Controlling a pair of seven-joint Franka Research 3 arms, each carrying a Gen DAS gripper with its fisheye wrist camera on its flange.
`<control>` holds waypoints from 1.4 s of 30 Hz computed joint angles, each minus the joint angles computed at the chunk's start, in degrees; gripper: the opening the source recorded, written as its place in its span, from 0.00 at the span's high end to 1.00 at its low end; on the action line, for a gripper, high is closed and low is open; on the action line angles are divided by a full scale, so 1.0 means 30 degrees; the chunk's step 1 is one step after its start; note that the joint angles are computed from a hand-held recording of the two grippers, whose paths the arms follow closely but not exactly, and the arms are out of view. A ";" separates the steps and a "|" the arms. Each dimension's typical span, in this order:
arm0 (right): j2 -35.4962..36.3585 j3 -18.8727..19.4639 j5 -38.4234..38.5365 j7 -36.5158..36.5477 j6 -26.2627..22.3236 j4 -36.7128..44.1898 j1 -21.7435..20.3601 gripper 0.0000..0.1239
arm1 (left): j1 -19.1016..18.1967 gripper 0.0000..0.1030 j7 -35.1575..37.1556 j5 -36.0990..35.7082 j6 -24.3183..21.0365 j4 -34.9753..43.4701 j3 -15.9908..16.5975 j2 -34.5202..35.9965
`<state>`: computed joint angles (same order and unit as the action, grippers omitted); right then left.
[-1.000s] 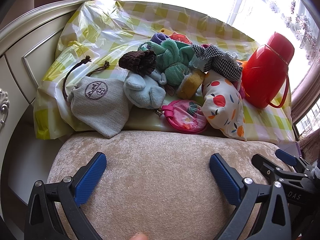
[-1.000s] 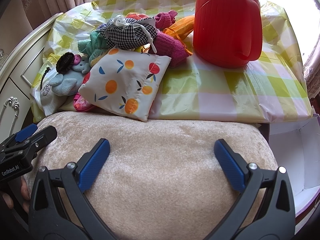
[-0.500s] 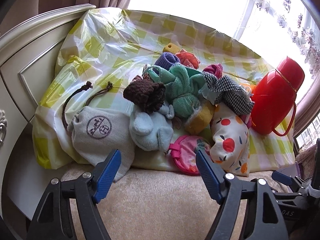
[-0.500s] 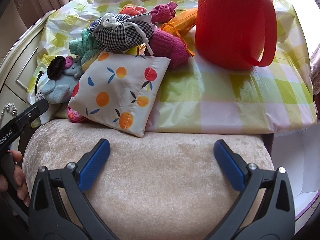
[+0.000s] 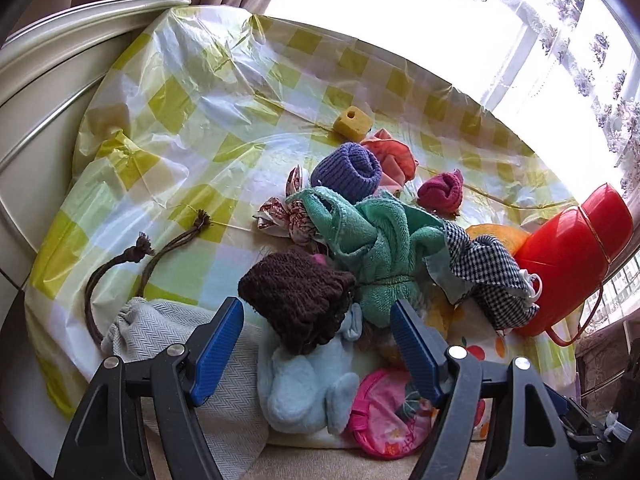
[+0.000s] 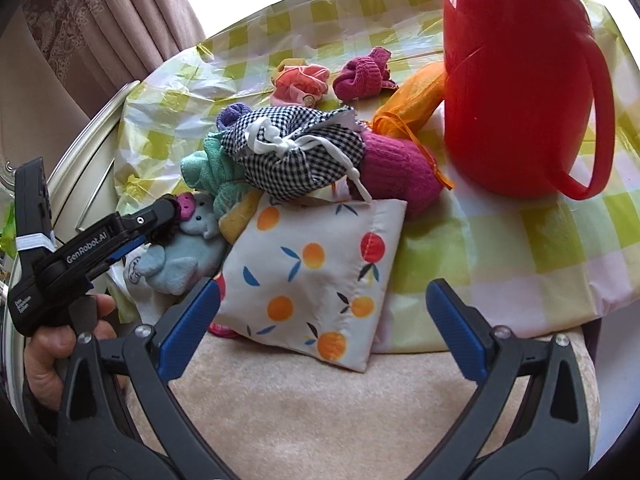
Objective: Organize soft objects
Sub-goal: 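Grasp the orange-print pillow with the right tool while the left tool grasps the brown glove, then carry the pillow and glove to the white box and release both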
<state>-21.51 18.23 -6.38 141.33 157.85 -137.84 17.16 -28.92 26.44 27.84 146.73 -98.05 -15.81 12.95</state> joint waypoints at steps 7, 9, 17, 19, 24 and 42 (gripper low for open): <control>0.2004 -0.0772 0.1434 -0.0405 0.0527 0.1442 0.0685 0.17 | -0.0056 0.58 0.0571 -0.0372 -0.0015 0.0475 0.0038 0.0567; 0.2407 -0.1017 0.1821 -0.0518 0.0366 0.1731 0.0957 0.17 | -0.0143 0.64 0.0473 -0.0121 0.0147 0.0372 0.0107 0.0483; 0.3482 -0.1069 -0.0267 0.1675 -0.1331 0.2960 0.0741 0.17 | -0.0495 0.67 -0.1038 0.1900 0.0973 -0.0455 0.0283 -0.0343; 0.3901 -0.1374 0.0057 0.1550 -0.2406 0.3428 0.1051 0.17 | -0.0476 0.67 -0.1190 0.2013 0.1209 -0.0691 0.0158 -0.0538; 0.4364 -0.2020 0.1069 0.0017 -0.3338 0.3827 0.1824 0.22 | -0.0521 0.67 -0.1458 0.2081 0.1459 -0.1059 -0.0113 -0.0888; -0.0924 -0.1369 0.2476 -0.2043 -0.1702 -0.0636 0.1279 0.35 | -0.0922 0.68 -0.1436 0.2043 0.1873 -0.1833 -0.0944 -0.1792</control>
<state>-24.28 14.13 1.05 135.20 152.74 -139.75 21.00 -31.69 22.14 33.97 152.35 -103.55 -18.65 7.57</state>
